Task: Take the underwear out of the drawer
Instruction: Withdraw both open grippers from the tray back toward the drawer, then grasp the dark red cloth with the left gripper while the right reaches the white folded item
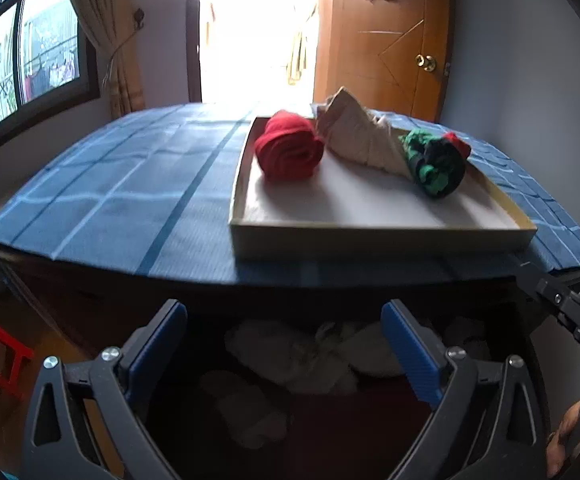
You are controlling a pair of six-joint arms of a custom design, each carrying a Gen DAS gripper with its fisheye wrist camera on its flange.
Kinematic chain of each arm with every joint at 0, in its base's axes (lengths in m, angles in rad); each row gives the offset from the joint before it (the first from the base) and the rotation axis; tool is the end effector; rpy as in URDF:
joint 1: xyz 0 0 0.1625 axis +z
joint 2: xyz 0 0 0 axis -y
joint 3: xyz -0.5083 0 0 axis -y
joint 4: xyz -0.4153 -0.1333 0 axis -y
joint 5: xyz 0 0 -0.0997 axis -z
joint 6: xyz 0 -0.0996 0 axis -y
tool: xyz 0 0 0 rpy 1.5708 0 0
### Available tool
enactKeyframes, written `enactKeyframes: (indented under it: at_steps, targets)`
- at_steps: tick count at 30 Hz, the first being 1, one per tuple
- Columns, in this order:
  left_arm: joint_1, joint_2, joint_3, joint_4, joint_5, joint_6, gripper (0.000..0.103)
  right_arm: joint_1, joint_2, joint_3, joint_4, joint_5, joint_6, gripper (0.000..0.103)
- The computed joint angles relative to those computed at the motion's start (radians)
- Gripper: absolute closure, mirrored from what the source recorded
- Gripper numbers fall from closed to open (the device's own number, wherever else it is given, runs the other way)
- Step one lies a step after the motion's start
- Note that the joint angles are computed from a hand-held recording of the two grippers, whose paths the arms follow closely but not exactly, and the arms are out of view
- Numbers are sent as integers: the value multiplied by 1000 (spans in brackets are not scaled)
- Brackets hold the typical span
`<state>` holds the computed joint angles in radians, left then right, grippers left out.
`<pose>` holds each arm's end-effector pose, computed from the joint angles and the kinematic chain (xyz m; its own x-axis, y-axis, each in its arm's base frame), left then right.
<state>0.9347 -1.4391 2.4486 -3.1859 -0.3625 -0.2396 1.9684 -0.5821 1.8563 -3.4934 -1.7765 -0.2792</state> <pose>-0.0495 -0.4481 0.3425 -0.7002 -0.3682 -0.6117 0.3317 0.5908 -0.7354 0.3691 -0.5872 0.0273 -0.8285 -0.4576 0.3229 -0.5586 0.6333 -0.5357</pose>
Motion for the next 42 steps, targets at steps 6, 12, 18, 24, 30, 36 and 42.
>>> enactKeyframes:
  at_steps: [6, 12, 18, 24, 30, 36, 42]
  targets:
    - [12, -80, 30, 226, 3, -143, 3, -7, -3, 20, 33, -19, -12, 45]
    - [27, -162, 30, 503, 15, -277, 3, -17, -15, 33, 154, -47, 2, 45]
    - [35, -176, 47, 474, -53, -142, 3, -40, -33, 56, 248, -47, 24, 45]
    - [56, -106, 14, 440, -227, 145, 3, -72, -68, 93, 307, -41, 43, 45]
    - [92, -25, -51, 480, -332, 365, 5, -84, -77, 110, 287, -42, 40, 45]
    - [136, 62, -98, 507, -344, 449, 12, -82, -70, 103, 282, -63, 38, 45]
    - [138, 126, -120, 580, -359, 514, 12, -73, -49, 57, 309, -153, 17, 45]
